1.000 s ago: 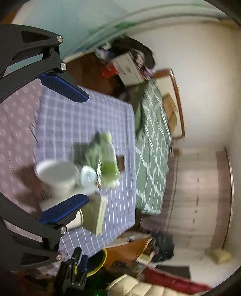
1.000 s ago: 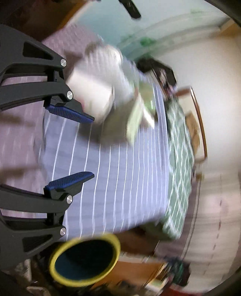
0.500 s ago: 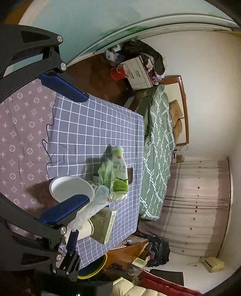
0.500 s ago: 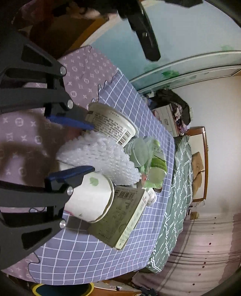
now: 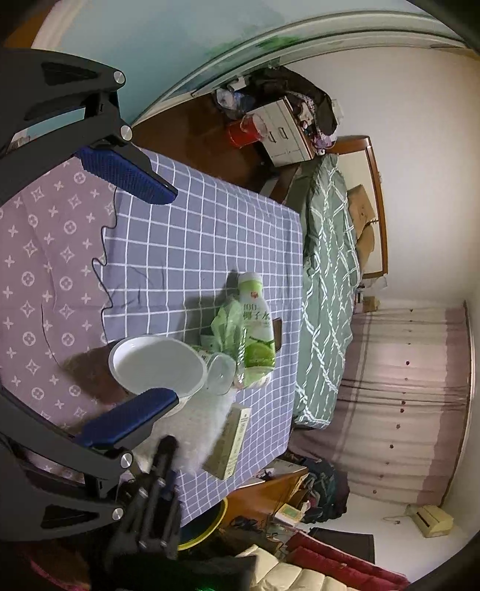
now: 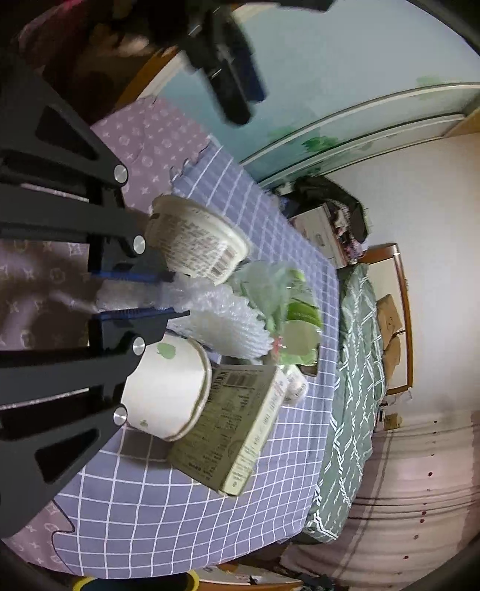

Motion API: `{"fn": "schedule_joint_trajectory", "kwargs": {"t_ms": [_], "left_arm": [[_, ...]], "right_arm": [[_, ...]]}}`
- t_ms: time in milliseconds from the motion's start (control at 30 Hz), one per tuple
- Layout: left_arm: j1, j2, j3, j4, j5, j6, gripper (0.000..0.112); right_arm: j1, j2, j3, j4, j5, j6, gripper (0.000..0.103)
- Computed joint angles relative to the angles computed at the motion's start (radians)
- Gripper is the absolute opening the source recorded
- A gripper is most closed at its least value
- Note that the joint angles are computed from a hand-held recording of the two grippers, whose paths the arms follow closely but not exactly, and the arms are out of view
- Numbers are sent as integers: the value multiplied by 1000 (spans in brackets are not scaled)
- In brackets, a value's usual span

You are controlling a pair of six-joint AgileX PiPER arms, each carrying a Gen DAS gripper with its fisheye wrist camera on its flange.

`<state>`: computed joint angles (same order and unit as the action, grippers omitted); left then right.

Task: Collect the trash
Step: 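Grasp the white foam net with the right gripper and lift it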

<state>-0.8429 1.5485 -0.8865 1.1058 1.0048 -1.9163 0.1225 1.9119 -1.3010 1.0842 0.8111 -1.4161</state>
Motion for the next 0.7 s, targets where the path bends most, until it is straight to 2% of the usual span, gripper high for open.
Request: {"fn": "schedule_joint_trajectory", "kwargs": {"t_ms": [200, 367, 467, 700], "left_arm": [[12, 26, -10, 8, -57, -10, 98], [22, 62, -23, 12, -130, -24, 98], [20, 96, -39, 6, -149, -18, 98], [20, 147, -39, 69, -212, -91, 98]], "right_arm": [[-92, -35, -30, 53, 135, -3, 11], [-171, -40, -72, 92, 188, 2, 11], [-226, -24, -105, 116, 179, 11, 11], [-348, 68, -228, 98, 35, 92, 12]]}}
